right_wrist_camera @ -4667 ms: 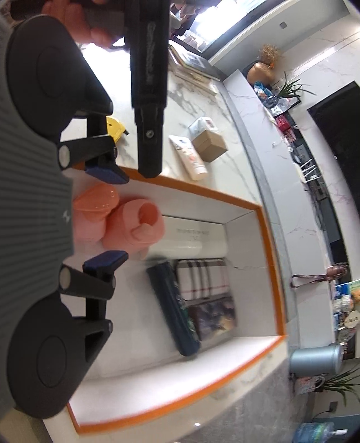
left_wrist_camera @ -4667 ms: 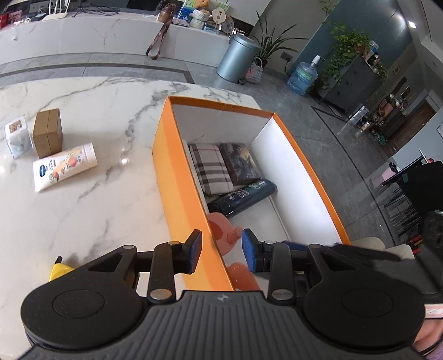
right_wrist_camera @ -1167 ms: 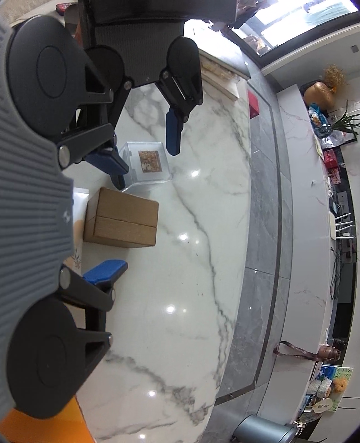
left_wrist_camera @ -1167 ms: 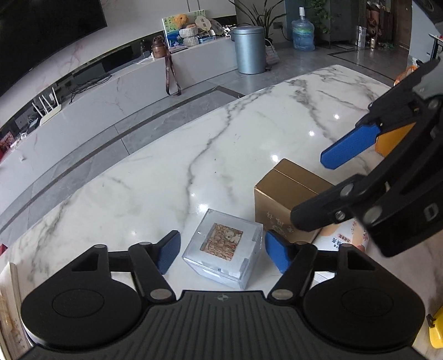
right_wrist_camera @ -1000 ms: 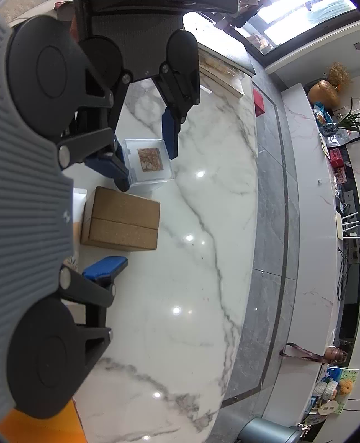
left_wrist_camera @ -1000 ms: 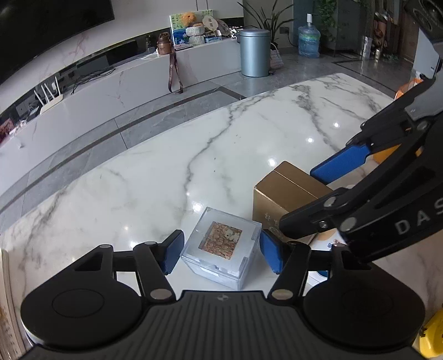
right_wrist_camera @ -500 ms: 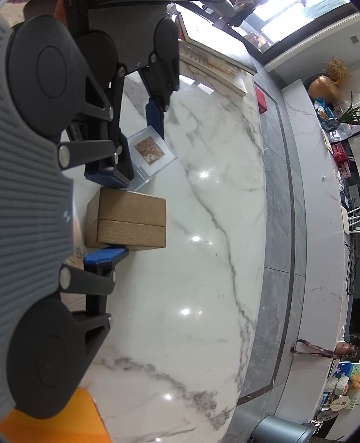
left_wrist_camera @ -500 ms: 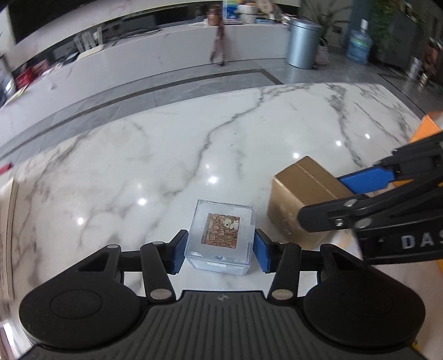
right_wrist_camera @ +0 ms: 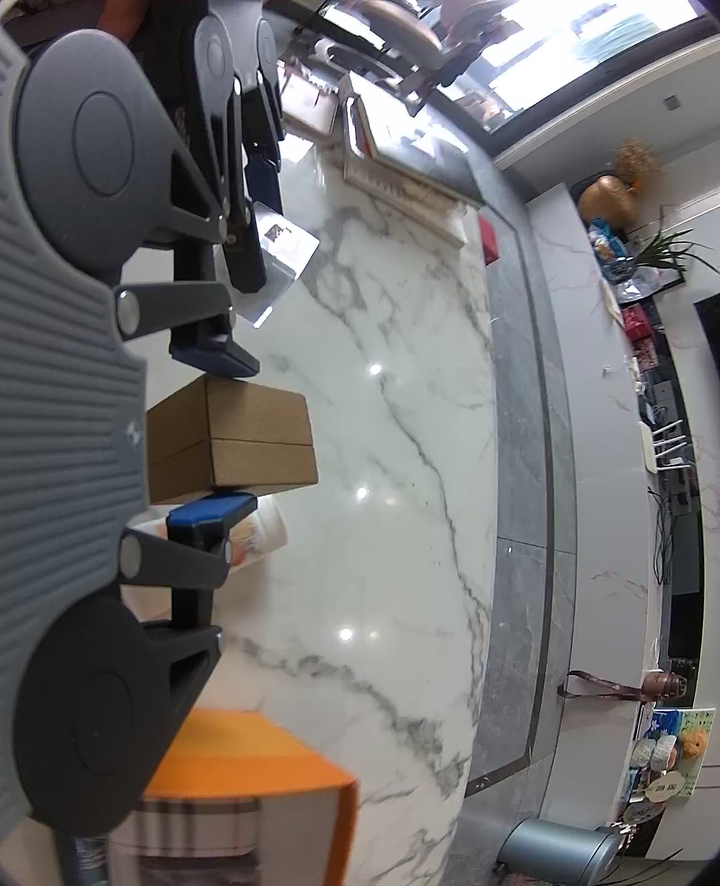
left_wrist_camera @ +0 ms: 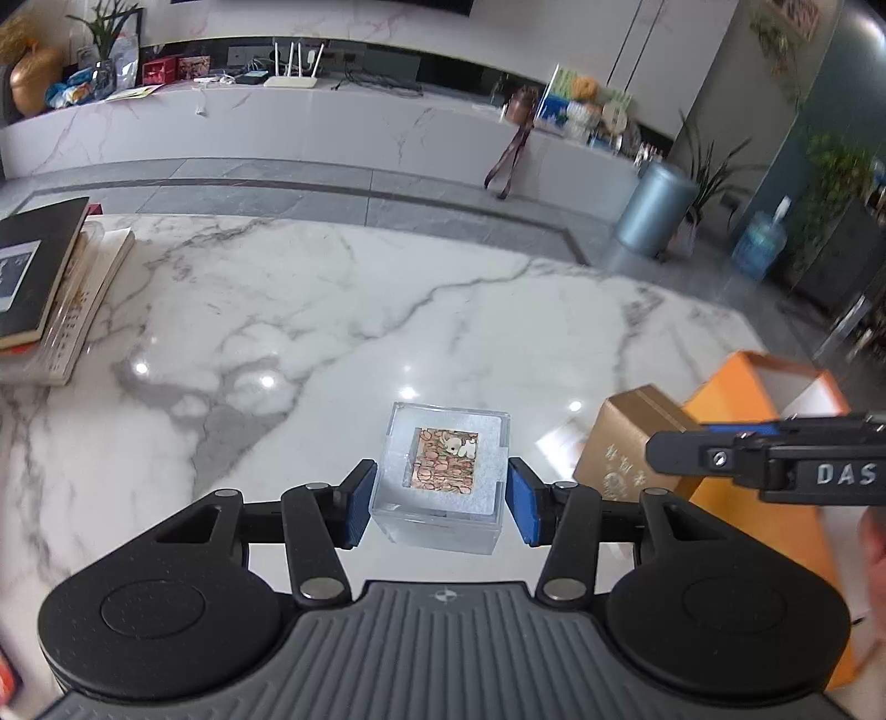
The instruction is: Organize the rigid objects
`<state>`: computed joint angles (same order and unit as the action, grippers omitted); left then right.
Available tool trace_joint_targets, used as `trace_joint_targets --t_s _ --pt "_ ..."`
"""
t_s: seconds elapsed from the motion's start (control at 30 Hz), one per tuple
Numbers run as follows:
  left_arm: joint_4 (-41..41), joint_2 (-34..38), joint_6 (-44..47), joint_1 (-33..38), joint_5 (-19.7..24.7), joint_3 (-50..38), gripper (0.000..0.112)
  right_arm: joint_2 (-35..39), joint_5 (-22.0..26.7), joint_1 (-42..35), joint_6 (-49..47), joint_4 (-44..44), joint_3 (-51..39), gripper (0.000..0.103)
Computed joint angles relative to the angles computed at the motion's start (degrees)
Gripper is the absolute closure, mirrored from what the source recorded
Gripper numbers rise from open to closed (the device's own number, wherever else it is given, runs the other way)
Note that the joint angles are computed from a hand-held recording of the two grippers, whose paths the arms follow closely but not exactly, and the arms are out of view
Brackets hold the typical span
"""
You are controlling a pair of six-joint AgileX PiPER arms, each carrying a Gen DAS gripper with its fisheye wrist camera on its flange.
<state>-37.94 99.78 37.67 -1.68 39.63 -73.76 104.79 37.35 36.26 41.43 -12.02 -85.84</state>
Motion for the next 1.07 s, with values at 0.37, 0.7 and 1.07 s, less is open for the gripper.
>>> trace_joint_targets --t_s 0.37,0.7,1.07 --pt "-12.03 -18.19 4.97 -6.62 3.09 12.37 0.056 -34.34 1.61 3.37 15.01 -10.46 27.81 0.056" --pt "-8.04 -14.31 -2.77 -26.04 -2.89 7.17 0.058 -57.28 16.28 -1.28 17.97 -13.53 37.90 0.056" --pt "2.46 0.49 -12.94 -35.41 -5.20 -3.89 0.058 -51.43 -0.47 -27.97 -12.57 15.28 49.04 0.056"
